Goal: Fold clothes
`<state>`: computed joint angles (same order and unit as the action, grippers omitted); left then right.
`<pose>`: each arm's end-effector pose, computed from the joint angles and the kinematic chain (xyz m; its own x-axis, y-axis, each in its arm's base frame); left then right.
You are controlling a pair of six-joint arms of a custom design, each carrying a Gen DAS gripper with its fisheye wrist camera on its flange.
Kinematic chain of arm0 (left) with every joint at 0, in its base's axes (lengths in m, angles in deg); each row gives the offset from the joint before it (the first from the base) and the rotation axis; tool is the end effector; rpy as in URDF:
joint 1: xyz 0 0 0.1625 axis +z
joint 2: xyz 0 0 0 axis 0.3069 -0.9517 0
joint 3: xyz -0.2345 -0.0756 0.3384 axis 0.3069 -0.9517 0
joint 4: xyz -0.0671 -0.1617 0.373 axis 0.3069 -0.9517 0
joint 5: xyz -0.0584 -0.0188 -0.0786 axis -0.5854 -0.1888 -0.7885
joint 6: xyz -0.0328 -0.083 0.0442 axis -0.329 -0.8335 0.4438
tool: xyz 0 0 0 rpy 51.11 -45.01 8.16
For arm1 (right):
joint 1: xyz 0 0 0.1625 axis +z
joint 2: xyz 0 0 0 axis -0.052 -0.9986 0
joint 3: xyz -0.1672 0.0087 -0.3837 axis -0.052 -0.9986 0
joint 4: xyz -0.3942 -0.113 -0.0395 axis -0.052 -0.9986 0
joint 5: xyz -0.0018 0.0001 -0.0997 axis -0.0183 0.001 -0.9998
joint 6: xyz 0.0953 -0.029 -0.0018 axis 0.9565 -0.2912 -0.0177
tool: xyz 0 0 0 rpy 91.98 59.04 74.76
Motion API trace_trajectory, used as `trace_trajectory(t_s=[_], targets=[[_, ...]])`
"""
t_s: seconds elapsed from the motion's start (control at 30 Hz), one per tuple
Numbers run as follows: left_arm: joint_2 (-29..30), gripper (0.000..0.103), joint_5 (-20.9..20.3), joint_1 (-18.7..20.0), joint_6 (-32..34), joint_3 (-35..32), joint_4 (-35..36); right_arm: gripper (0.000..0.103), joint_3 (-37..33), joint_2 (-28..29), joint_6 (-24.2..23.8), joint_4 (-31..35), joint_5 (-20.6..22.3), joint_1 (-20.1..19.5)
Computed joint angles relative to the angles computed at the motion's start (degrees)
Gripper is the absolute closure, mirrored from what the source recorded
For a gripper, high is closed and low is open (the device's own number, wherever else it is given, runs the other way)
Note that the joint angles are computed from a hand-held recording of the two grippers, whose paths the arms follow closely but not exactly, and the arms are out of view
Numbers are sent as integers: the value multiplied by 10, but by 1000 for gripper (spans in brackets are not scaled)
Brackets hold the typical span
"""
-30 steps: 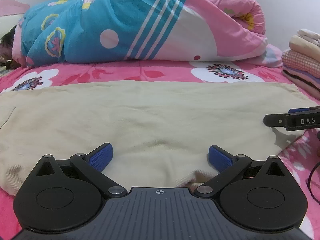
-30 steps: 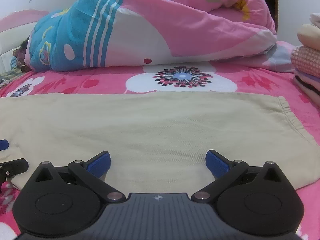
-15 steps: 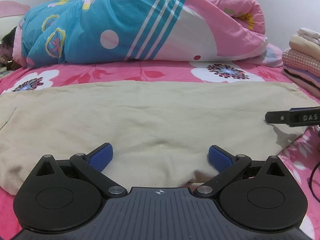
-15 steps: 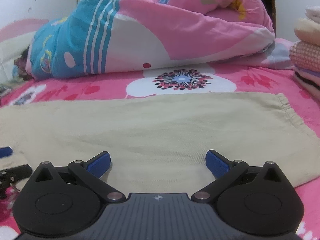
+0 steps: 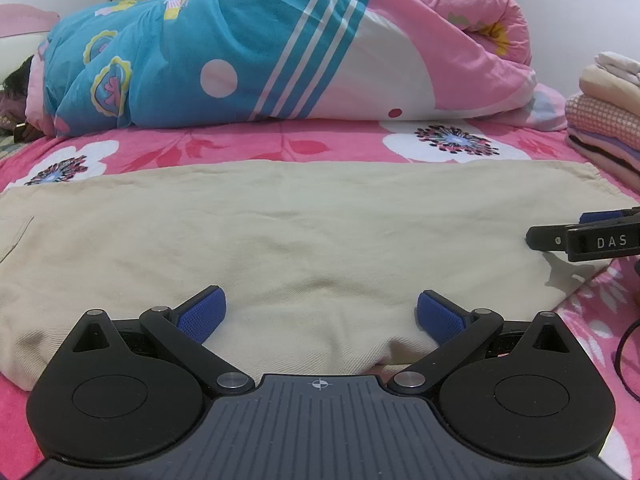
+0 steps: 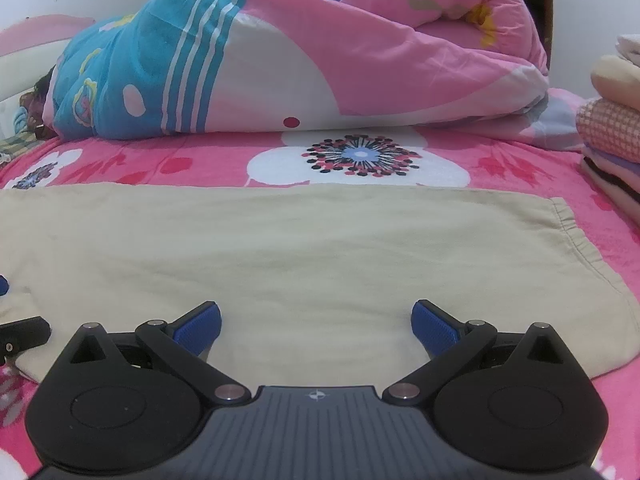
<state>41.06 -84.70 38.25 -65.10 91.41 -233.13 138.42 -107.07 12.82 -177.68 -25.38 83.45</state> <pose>-0.2254 -0.7147 -0.0459 -0.7162 0.0103 -0.6978 0.5792 0.5665 -0.5862 -0.0145 -0.7726 0.2311 -0.7167 -0.1552 0.6799 -0.6132 0.6045 -0.5085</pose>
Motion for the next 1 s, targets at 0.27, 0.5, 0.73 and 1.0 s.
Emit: trace_trajectory(t_s=[0.27, 0.5, 0.73, 1.0], targets=[[0, 0, -1, 0, -1, 1, 0, 0, 50, -26, -13, -29, 1, -3], [-1, 0, -1, 0, -1, 2, 1, 0, 148, -87, -5, -58, 29, -20], [-1, 0, -2, 0, -1, 2, 0, 0, 203, -164, 140, 0, 111, -51], [-2, 0, -3, 0, -2, 2, 1, 3, 91, -133, 356, 122, 195, -76]])
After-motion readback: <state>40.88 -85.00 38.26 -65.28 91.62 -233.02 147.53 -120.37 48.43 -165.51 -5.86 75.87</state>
